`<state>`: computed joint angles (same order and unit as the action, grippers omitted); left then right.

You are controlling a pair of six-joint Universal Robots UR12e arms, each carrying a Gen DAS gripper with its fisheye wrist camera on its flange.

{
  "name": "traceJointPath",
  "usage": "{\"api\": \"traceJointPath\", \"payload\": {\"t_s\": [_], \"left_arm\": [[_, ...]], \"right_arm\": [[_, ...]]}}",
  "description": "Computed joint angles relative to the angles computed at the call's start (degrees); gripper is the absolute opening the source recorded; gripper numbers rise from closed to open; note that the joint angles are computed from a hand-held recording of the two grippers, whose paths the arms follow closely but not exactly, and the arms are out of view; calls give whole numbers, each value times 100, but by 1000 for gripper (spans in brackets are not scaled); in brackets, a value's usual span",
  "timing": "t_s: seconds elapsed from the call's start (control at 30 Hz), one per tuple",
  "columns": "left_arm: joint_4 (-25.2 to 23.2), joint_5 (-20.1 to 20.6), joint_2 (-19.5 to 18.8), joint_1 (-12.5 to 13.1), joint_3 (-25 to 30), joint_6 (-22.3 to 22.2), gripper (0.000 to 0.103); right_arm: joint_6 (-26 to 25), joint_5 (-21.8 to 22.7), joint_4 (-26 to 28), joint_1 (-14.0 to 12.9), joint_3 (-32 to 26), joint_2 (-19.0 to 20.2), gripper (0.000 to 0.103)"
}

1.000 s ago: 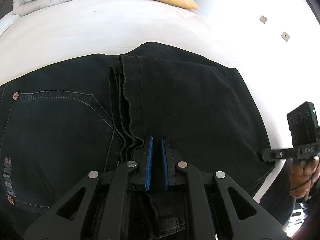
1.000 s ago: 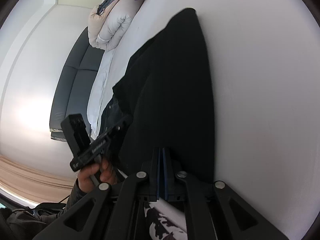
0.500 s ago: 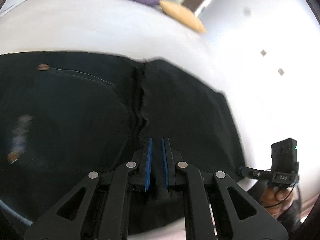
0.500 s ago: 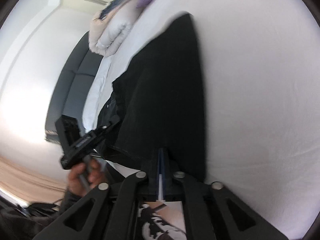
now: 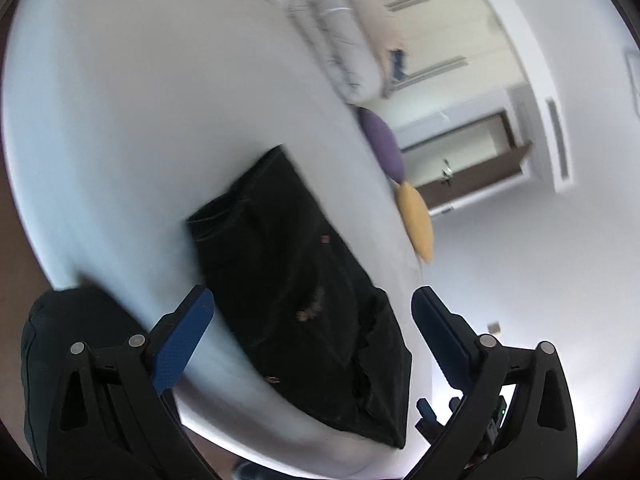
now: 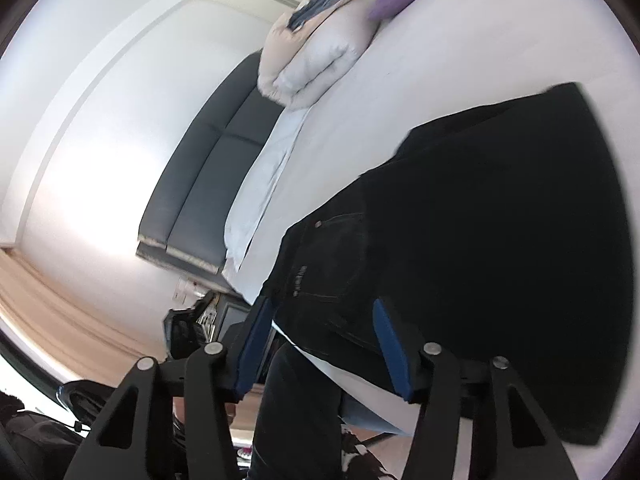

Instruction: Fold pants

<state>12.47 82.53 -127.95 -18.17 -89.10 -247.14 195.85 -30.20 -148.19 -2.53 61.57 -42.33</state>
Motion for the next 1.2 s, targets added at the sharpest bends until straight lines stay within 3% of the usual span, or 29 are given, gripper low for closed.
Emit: {"api": "traceJointPath", "payload": {"t_s": [0.13,0.37,0.5,0.73,0.77,0.8,0.87,0.9,1.1,1.2], "left_arm": [[48,-160,-71,48,-43,-241,99],[137,-277,-296,149,-57,-757,78],[400,-343,-474,192,-4,-1023,78],[688,-425,-624,233,41,-1439,78],[673,-443,-637,240,90,-1445,72],[621,-473,-648,244,123,-1426,52],[449,-637,-660,271,199,-1537,31],[510,-670,-706,275,236,-1614,31],[-165,-387,-534,176,367,-825,18],[-548,-176,-417,115,444,-294,16]], "right_arm": [[-90,49,314,107,-302,158,48],[160,-61,596,152,-626,361,35],[338,1,641,155,-797,493,34],[96,70,1134,207,-1096,651,34],[54,50,1219,213,-1143,671,33],[34,37,1281,219,-1192,694,33],[-41,-4,1494,239,-1354,763,32],[-99,-57,1634,254,-1462,803,32],[-775,-421,2932,390,-2444,1199,30],[-705,-699,3356,432,-2888,1431,27]]}}
